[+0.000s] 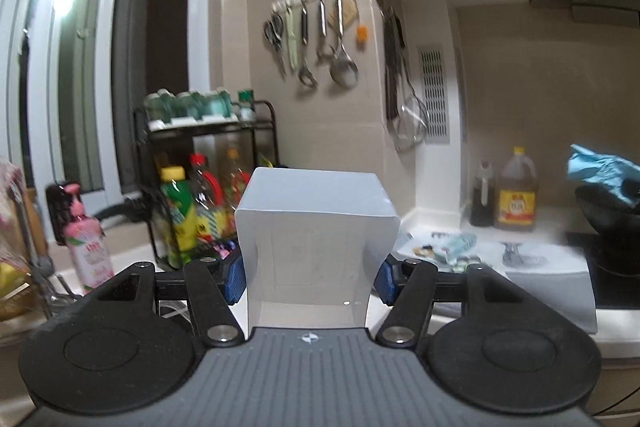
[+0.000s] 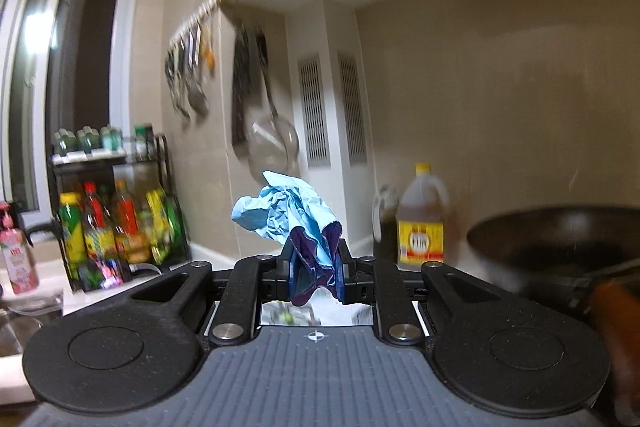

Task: Collect trash
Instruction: 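Lift the blue glove and clear box off the counter with both tools, then carry the blue glove and clear box with both tools down over the trash bin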

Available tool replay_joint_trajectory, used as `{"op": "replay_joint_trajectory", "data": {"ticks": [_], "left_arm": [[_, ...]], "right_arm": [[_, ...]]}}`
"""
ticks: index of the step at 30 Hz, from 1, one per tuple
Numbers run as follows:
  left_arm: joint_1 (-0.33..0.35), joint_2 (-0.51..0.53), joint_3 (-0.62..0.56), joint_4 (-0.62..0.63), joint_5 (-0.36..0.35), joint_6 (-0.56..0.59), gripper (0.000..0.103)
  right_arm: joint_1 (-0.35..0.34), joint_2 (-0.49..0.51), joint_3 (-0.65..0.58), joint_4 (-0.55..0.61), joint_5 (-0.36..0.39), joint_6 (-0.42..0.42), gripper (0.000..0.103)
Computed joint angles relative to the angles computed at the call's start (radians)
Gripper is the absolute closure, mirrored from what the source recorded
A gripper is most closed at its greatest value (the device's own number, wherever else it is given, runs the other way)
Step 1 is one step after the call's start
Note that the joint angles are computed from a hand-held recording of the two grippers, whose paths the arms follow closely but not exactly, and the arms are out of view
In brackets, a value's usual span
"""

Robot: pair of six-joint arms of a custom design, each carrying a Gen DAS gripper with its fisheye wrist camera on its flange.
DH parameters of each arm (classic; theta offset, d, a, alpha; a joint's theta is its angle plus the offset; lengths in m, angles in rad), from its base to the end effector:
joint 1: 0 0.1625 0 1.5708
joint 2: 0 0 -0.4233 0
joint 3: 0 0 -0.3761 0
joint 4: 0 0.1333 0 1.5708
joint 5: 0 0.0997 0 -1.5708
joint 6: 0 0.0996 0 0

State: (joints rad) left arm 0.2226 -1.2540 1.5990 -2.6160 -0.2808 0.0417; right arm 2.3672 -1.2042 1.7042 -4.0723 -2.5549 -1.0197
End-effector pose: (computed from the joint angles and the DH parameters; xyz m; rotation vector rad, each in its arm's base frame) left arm -0.5150 -0.3514 0.4807 0.8633 1.8981 -1.5024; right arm 0.3857 -0.3068 0.4910 0.3396 -1.5808 1.8489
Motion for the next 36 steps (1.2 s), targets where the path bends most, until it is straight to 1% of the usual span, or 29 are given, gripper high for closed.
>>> {"op": "replay_joint_trajectory", "data": {"ticks": [3,4,5,7,8,10,12,14,16,19,23,26,28,31,34,36], "left_arm": [[-0.014,-0.003,0.009,-0.047,0.030,0.025,0.036],[-0.015,-0.010,0.018,-0.033,0.031,-0.002,0.036],[-0.014,-0.021,0.029,0.006,0.028,-0.048,0.036],[-0.007,-0.044,0.048,0.120,0.014,-0.165,0.036],[-0.002,-0.054,0.054,0.195,0.004,-0.240,0.036],[0.015,-0.072,0.058,0.345,-0.042,-0.382,0.036],[0.035,-0.081,0.059,0.477,-0.087,-0.517,0.036],[0.059,-0.078,0.050,0.591,-0.133,-0.618,0.036],[0.078,-0.068,0.048,0.674,-0.156,-0.695,0.036],[0.105,-0.060,0.061,0.711,-0.204,-0.731,0.036],[0.133,-0.038,0.077,0.690,-0.243,-0.724,0.036],[0.160,-0.011,0.069,0.707,-0.274,-0.751,0.036],[0.179,0.004,0.060,0.730,-0.300,-0.775,0.036],[0.198,0.018,0.061,0.754,-0.316,-0.801,0.036],[0.216,0.027,0.064,0.771,-0.335,-0.815,0.036],[0.226,0.034,0.063,0.783,-0.348,-0.818,0.036]], "right_arm": [[0.042,0.017,-0.027,-0.072,0.016,-0.120,0.084],[0.049,0.023,-0.031,-0.100,0.024,-0.157,0.084],[0.052,0.026,-0.028,-0.117,0.027,-0.177,0.084],[0.054,0.024,-0.014,-0.107,0.011,-0.155,0.084],[0.052,0.021,-0.005,-0.092,0.000,-0.129,0.084],[0.047,0.020,0.009,-0.062,-0.022,-0.076,0.084],[0.041,0.012,0.034,-0.015,-0.040,0.001,0.084],[0.032,0.006,0.061,0.039,-0.051,0.076,0.084],[0.021,0.003,0.084,0.089,-0.059,0.144,0.084],[0.006,-0.001,0.113,0.169,-0.062,0.238,0.084],[-0.019,-0.005,0.144,0.270,-0.055,0.353,0.084],[-0.040,-0.013,0.172,0.365,-0.044,0.456,0.084],[-0.055,-0.013,0.189,0.420,-0.033,0.508,0.084],[-0.076,-0.006,0.210,0.486,-0.024,0.559,0.084],[-0.103,-0.010,0.230,0.593,-0.002,0.662,0.084],[-0.118,-0.006,0.237,0.644,0.009,0.708,0.084]]}}
